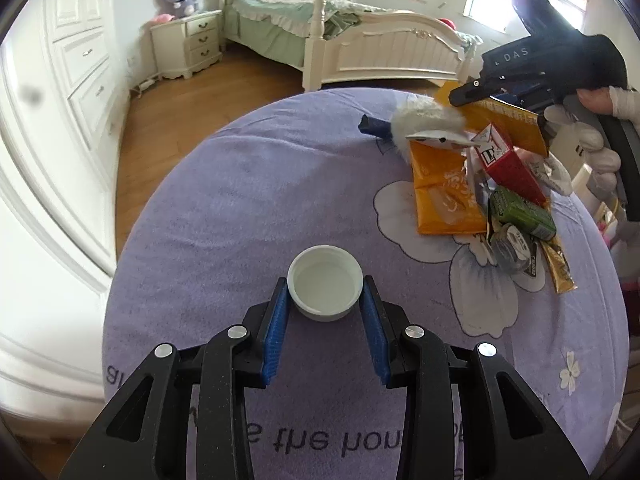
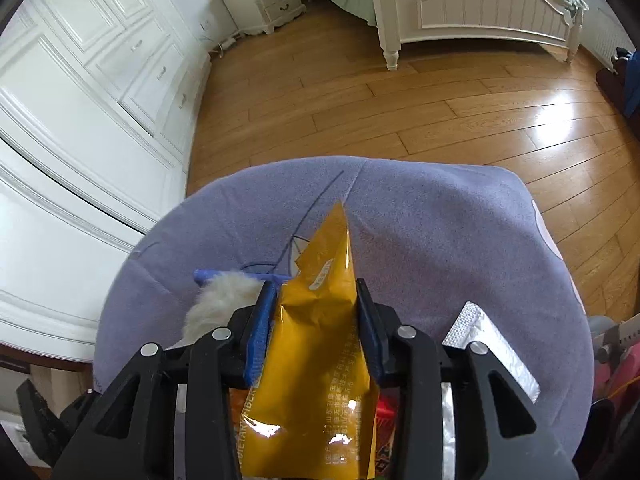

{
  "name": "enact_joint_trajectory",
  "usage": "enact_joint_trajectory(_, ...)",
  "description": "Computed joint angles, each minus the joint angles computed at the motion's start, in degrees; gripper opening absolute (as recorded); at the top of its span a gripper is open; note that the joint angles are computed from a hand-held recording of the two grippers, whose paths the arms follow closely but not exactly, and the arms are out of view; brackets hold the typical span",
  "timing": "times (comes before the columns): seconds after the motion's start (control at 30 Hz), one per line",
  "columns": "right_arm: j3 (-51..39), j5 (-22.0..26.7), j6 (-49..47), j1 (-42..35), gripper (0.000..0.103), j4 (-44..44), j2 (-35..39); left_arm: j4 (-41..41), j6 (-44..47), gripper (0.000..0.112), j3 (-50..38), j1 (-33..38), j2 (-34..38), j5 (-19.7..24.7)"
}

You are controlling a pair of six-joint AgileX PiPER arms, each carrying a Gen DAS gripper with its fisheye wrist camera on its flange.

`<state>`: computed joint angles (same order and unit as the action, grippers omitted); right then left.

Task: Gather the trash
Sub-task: 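Grasp the white cap with the left tool while the right tool grasps the yellow bag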

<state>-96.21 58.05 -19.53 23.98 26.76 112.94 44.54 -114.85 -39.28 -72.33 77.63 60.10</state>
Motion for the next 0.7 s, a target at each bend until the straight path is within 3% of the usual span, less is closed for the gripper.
enact_joint_trajectory(0.07,6.39,-3.17,-5.64,-2.17,0.038,7.13,-4.73,1.44,-0.97,0.036,-1.21,-1.83,0.35,3.19)
enact_joint_trajectory(0.23,30.08,-10.24,-27.95,-8.14,0.038,28.95,-24.5,5.57,-2.54,0.036,-6.18,-6.75,0.02,7.75)
enact_joint_trajectory(0.4,50.48,-14.77,-42.57,-15.11,0.038,38.7,-44.89,9.86,2.57,0.036,-17.71,-8.15,5.77,9.05)
enact_joint_trajectory(0.5,57.13,-12.38,-47.44,-24.61,0.039,40.63,-52.56,12.44,6.33,0.036,-25.59,-7.69,10.69,7.75)
enact_joint_trajectory(0.57,60.11,-8.29,-51.61,-34.57,0.039,41.56,-55.59,13.55,8.82,0.036,-30.41,-6.92,14.03,6.03)
enact_joint_trajectory(0.7,60.14,-2.58,-58.36,-49.58,0.039,42.3,-53.44,13.77,15.39,0.036,-42.07,-4.87,22.68,1.15)
